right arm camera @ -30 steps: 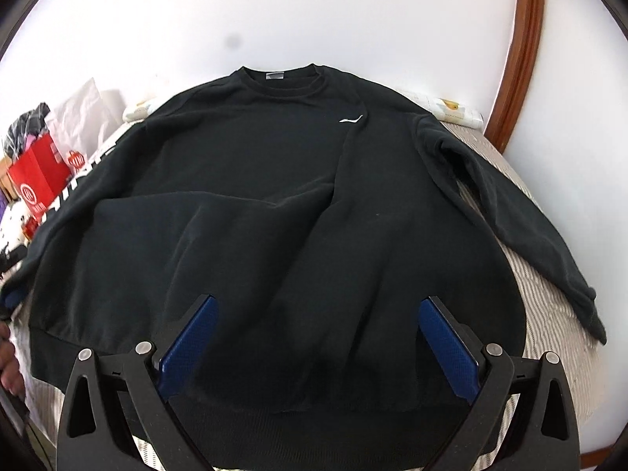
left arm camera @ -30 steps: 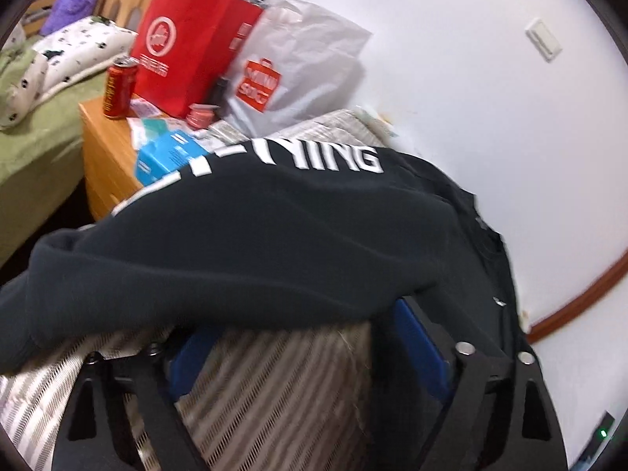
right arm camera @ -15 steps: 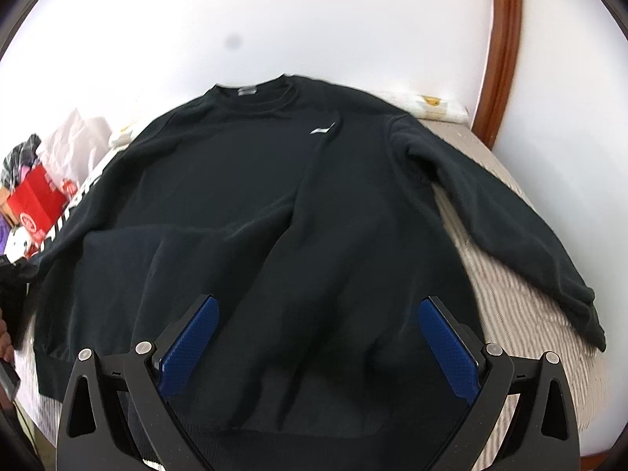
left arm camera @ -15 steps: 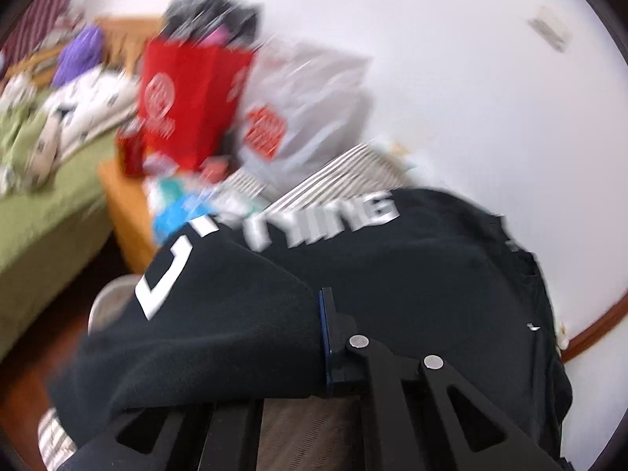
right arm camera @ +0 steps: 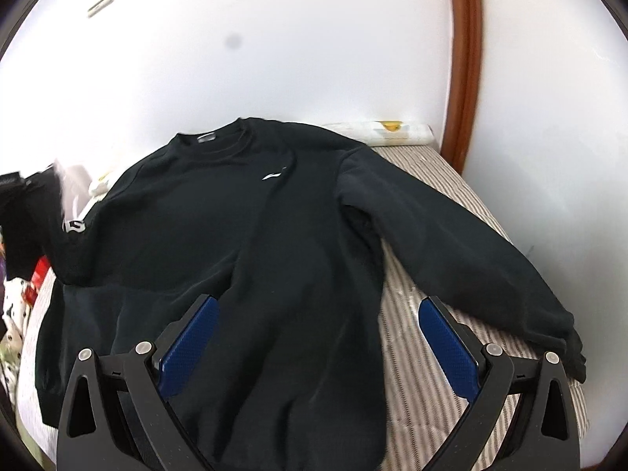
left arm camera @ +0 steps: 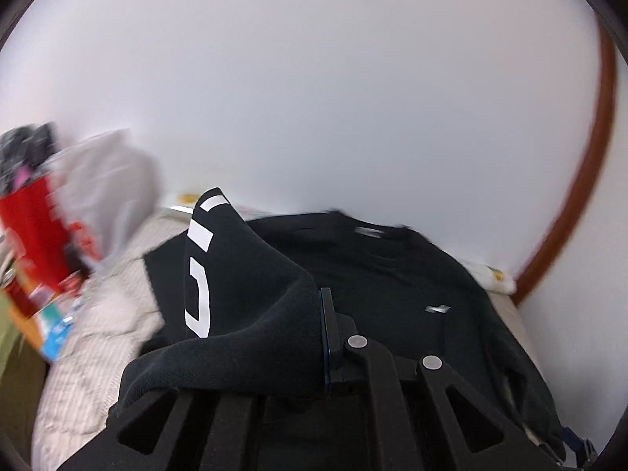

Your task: Fold small clothes

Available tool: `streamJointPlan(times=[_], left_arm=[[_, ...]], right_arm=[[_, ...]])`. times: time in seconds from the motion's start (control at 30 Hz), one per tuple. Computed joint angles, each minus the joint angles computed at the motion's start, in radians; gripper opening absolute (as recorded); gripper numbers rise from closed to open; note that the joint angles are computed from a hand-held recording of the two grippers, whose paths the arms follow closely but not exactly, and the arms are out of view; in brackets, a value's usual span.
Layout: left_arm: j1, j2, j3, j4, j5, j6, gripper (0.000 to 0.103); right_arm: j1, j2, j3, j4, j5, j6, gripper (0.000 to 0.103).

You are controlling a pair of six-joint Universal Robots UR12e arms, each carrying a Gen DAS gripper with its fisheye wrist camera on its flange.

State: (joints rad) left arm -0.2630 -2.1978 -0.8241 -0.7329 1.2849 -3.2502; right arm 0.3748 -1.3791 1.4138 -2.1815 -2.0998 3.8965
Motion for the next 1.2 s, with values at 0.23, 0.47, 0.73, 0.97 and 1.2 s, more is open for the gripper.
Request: streamJointPlan(times=[0.23, 0.47, 0.73, 0.97, 1.2], left_arm=[[-0.066, -0.083, 0.129, -0.153, -0.050, 0.099, 0.006], [-0.099, -0.118, 0.177, -0.298, -0.001, 0.182, 0.007], [-0.057, -0.030, 0.041, -0.280, -0.111, 0.214, 0.030], [0.012, 0.105, -0.188, -0.108, -0.164, 0.214, 0.068], [0.073, 0.174, -0.323, -0.096, -0.031, 0.197, 0.068]], right_arm=[[-0.030, -0.023, 0.042, 0.037, 0.018, 0.022, 0.101], [-0.039, -0.044, 0.077, 0.075, 0.034, 0.044, 0.101], [-0.019, -0.014, 0.045, 0.057, 0.034, -0.004, 0.101], [0.012, 0.056, -0.046, -0.001, 0.056, -0.112, 0.099], [0.039, 0.191, -0.211, -0.039, 0.118, -0.281, 0.093]])
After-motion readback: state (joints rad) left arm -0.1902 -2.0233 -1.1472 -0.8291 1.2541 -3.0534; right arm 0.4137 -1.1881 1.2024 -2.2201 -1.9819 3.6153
